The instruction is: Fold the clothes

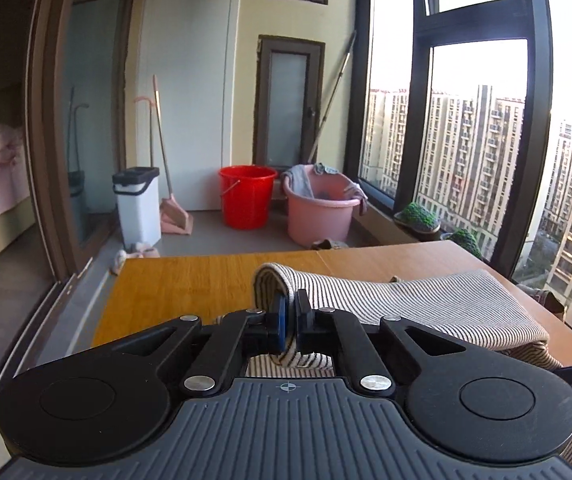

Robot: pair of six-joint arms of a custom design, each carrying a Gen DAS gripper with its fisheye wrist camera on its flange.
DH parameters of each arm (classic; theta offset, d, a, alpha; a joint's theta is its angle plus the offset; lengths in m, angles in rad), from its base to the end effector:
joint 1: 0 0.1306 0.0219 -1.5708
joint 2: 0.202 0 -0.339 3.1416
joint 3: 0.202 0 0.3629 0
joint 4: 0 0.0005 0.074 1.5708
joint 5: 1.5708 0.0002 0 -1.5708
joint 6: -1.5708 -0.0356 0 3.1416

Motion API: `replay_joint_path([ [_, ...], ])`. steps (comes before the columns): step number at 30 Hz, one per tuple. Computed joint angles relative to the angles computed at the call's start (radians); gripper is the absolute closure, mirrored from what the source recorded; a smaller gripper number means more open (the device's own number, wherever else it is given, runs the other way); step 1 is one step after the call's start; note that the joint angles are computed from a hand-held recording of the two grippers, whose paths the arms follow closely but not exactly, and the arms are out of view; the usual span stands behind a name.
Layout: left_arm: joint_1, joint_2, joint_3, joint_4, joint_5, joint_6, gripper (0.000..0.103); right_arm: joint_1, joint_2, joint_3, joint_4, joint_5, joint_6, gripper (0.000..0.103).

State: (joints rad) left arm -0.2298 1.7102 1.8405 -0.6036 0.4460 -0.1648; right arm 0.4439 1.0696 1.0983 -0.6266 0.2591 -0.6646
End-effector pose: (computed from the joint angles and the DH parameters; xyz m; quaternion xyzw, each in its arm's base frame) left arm 0.5705 -0.1497 0.4486 0.2762 0.7933 -0.2051 0.5023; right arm 0.3421 0.1520 0.4038 0.1566 0.8646 0.1469 0.4543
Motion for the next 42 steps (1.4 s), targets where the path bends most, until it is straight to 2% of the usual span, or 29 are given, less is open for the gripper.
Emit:
replay_joint_path([
  [5, 0.016, 0.026, 0.015, -0.078, -0.038, -0.015, 0.096, 0.004, 0.007, 0.007, -0.009, 0.007, 0.008, 0.0],
  [8, 0.028, 0.037, 0.016, -0.106, -0.03, 0.006, 0.091, 0.007, 0.012, 0.014, -0.017, 0.013, 0.011, 0.0],
  [14, 0.044, 0.003, 0.007, -0.052, -0.041, 0.056, 0.09, 0.015, 0.021, 0.024, -0.028, 0.025, 0.01, 0.0],
  [17, 0.054, -0.005, 0.031, -0.068, 0.026, 0.082, 0.076, 0.019, 0.028, 0.033, -0.043, 0.035, 0.017, 0.0],
  [21, 0.029, 0.007, 0.048, -0.15, 0.12, 0.044, 0.057, 0.025, 0.04, 0.049, -0.068, 0.049, 0.022, 0.0],
  [22, 0.019, 0.012, 0.045, -0.166, 0.117, 0.027, 0.05, 0.025, 0.04, 0.05, -0.069, 0.049, 0.021, 0.0],
  [24, 0.005, 0.031, 0.04, -0.195, 0.095, 0.012, 0.044, 0.02, 0.034, 0.043, -0.068, 0.044, 0.026, 0.0],
  [26, -0.002, 0.047, 0.033, -0.212, 0.085, 0.011, 0.043, 0.021, 0.034, 0.044, -0.072, 0.048, 0.028, 0.0],
  [27, 0.001, 0.042, 0.01, -0.183, 0.094, 0.021, 0.042, 0.022, 0.034, 0.045, -0.075, 0.05, 0.029, 0.0],
  [30, 0.008, 0.044, 0.011, -0.187, 0.113, 0.025, 0.038, 0.026, 0.043, 0.056, -0.092, 0.061, 0.039, 0.0],
  [34, 0.003, 0.035, -0.007, -0.182, 0.123, -0.002, 0.026, 0.028, 0.049, 0.066, -0.109, 0.066, 0.045, 0.0],
  [42, 0.001, 0.035, -0.011, -0.178, 0.133, -0.007, 0.02, 0.031, 0.059, 0.084, -0.131, 0.063, 0.05, 0.0],
])
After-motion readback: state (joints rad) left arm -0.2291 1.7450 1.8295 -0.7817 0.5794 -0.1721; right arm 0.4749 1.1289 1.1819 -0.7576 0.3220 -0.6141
